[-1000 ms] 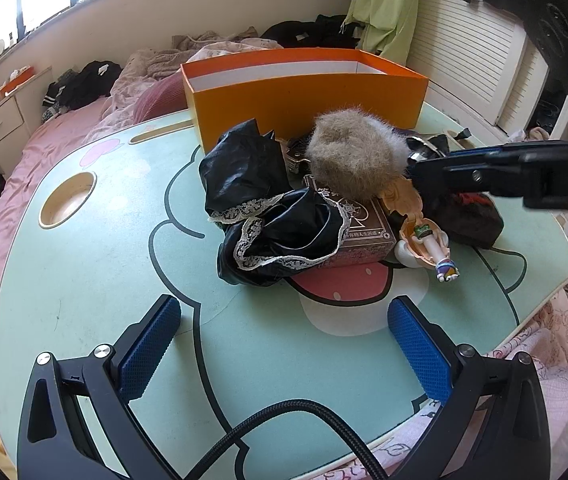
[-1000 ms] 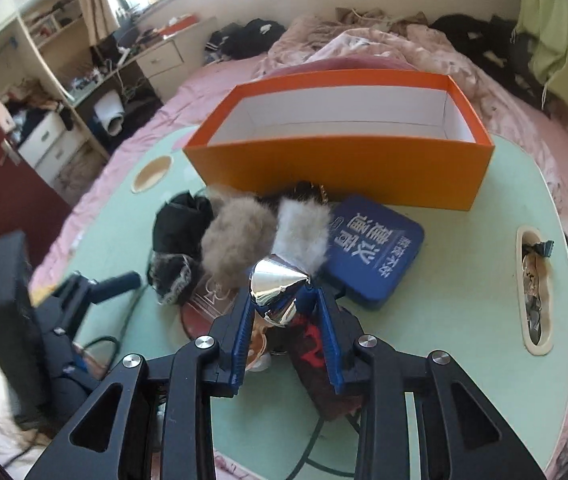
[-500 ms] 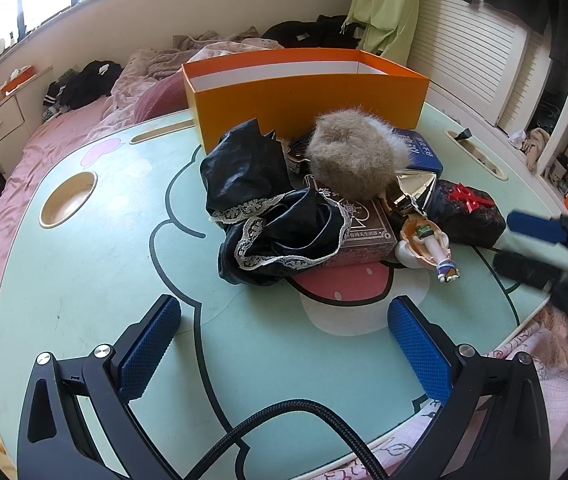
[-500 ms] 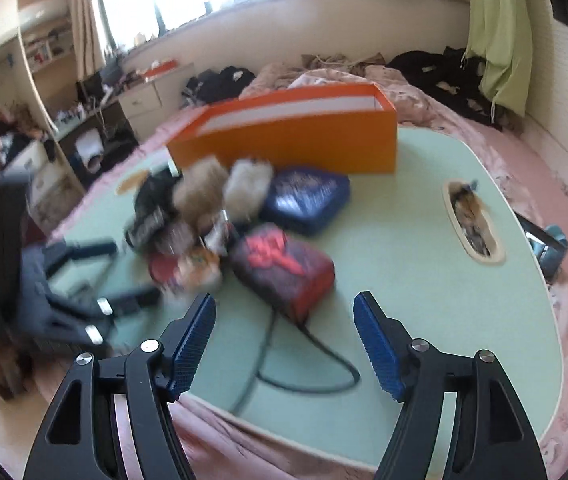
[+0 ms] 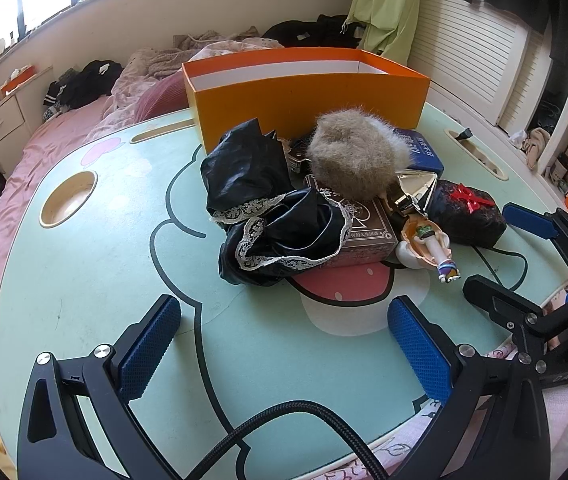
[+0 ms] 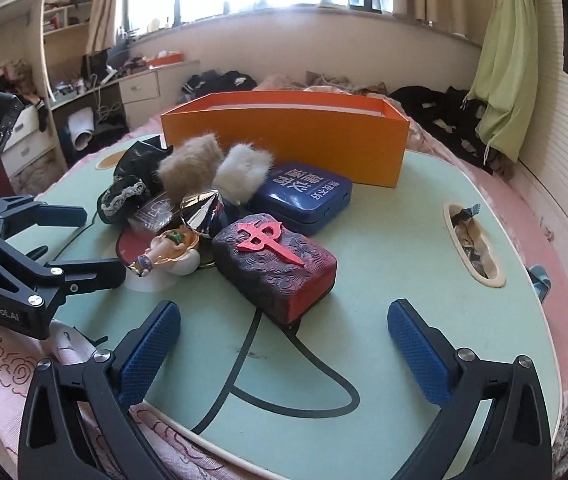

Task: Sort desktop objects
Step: 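Move the left gripper into the empty orange box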

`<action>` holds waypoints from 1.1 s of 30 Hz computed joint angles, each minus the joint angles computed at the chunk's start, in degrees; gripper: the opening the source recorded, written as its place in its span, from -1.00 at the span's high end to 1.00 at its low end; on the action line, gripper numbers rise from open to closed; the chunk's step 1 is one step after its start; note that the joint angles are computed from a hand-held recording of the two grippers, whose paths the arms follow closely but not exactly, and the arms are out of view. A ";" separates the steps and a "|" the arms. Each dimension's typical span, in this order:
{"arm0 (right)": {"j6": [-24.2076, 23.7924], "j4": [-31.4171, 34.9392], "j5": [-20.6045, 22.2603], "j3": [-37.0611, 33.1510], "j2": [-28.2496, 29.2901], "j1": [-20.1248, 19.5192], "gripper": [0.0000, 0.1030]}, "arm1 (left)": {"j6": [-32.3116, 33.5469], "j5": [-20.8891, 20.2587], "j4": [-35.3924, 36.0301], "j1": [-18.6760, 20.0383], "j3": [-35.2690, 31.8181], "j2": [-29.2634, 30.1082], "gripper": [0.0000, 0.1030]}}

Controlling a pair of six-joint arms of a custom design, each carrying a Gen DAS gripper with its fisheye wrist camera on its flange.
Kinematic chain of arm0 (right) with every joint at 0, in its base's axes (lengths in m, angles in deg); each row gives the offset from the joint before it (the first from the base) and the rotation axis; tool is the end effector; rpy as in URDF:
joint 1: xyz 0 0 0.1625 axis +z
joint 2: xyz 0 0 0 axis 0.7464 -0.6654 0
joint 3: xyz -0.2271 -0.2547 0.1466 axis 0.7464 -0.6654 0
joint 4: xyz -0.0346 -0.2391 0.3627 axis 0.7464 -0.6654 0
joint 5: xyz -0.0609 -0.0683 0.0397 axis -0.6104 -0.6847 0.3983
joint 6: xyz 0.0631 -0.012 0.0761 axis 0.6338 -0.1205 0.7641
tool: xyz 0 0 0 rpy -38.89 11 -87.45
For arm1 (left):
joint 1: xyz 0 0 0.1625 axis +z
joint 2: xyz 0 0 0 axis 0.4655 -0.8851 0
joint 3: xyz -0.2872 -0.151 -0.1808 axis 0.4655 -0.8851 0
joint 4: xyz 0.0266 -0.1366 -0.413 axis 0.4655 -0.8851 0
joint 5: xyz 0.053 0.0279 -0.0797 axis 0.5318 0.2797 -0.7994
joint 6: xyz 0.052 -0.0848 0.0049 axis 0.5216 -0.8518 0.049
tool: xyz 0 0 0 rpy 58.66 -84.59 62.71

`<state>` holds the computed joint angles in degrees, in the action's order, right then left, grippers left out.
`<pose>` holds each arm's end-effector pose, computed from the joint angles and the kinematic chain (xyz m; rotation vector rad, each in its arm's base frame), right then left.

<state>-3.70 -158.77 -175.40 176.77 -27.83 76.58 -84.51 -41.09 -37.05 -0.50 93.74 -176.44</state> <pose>0.2864 -0.2625 0.0187 1.3508 -2.1457 0.7356 -0.0781 -0.2681 0.2670 0.6330 2.3865 -0.6604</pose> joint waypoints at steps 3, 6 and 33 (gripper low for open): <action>-0.03 -0.10 0.04 -0.03 0.12 0.03 -1.00 | 0.07 0.04 -0.08 0.07 -0.02 0.06 -1.00; -0.19 -0.07 0.18 0.03 0.01 -0.06 -1.00 | 0.03 0.02 -0.06 0.08 -0.02 0.05 -1.00; -1.16 0.72 1.24 0.11 -0.98 -0.31 -0.99 | -0.98 4.21 6.63 -3.88 -11.17 5.66 -1.00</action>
<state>-4.86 -158.05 -174.17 176.87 -28.80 76.28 -85.48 -36.88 -30.42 -4.38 82.56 -170.79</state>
